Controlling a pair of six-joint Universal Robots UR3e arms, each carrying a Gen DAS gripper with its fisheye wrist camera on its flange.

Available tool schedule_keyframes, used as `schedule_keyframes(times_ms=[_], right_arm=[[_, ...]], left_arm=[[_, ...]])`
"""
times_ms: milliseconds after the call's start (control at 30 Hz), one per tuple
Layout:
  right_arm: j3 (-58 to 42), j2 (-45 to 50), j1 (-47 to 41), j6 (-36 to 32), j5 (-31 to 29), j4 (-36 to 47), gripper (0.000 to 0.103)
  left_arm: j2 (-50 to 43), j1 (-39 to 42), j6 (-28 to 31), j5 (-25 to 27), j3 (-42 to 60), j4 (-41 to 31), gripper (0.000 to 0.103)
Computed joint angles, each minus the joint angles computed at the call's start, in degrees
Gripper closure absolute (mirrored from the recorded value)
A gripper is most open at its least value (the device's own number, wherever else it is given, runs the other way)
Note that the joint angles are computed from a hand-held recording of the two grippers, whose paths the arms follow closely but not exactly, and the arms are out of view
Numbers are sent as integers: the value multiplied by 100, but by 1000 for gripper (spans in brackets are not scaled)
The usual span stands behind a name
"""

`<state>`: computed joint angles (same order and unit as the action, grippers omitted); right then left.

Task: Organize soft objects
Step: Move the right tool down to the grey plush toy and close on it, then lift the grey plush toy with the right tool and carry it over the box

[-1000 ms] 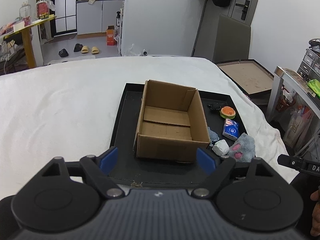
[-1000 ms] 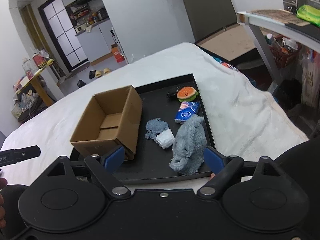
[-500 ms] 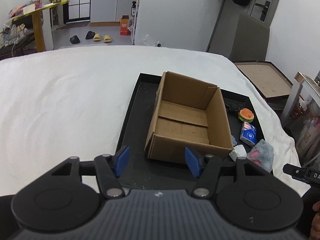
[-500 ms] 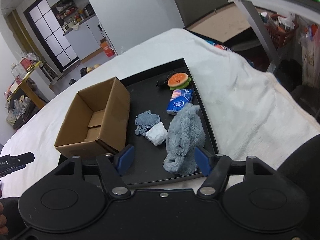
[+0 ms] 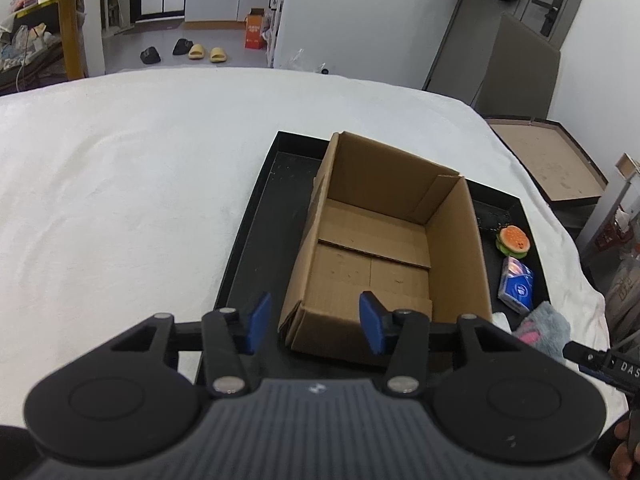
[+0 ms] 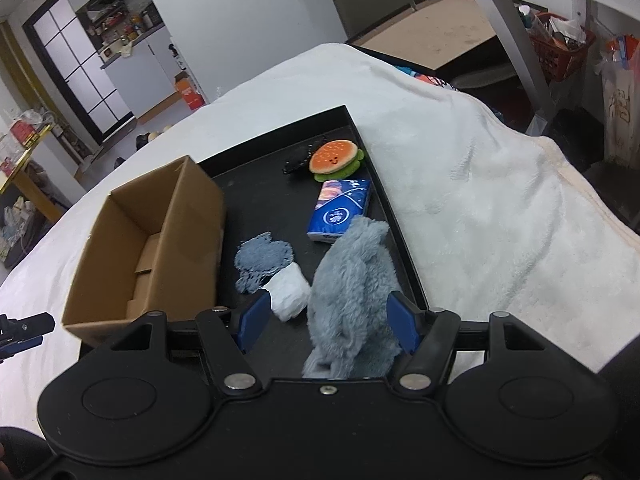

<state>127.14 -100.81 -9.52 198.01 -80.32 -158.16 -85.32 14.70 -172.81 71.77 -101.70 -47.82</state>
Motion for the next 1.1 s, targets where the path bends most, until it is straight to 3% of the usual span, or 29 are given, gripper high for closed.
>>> schedule_keyframes(times_ms=[367,600,667,767,833,933,1100], right_arm=[[-166,884,-50,-18,157,-666,39],[-356,1287,282,-166,-295,-962,38],[-387,1346,329,-117,-417,-1006,38],[-470,1413,421,-105,-585,-953,51],[-496,1413,465,-71,-683,-891,74],[-455,1331,452,96,-749,-893,83],[-363,1180,481,113,-725,-922,85]], left_arm=[[-957,-314,-542,331,471,440,57],[-1364,-369,-796,369,556,730,58],[-1406,-352,-871,358,532,770,63],[-1470,-329,-953,327,525,768,78],[-1488,-300,-1011,271,497,774,85],[-1435,-246,-1018,207,361,885,87],[-1236,-215,-1036,218,7,1142,87]])
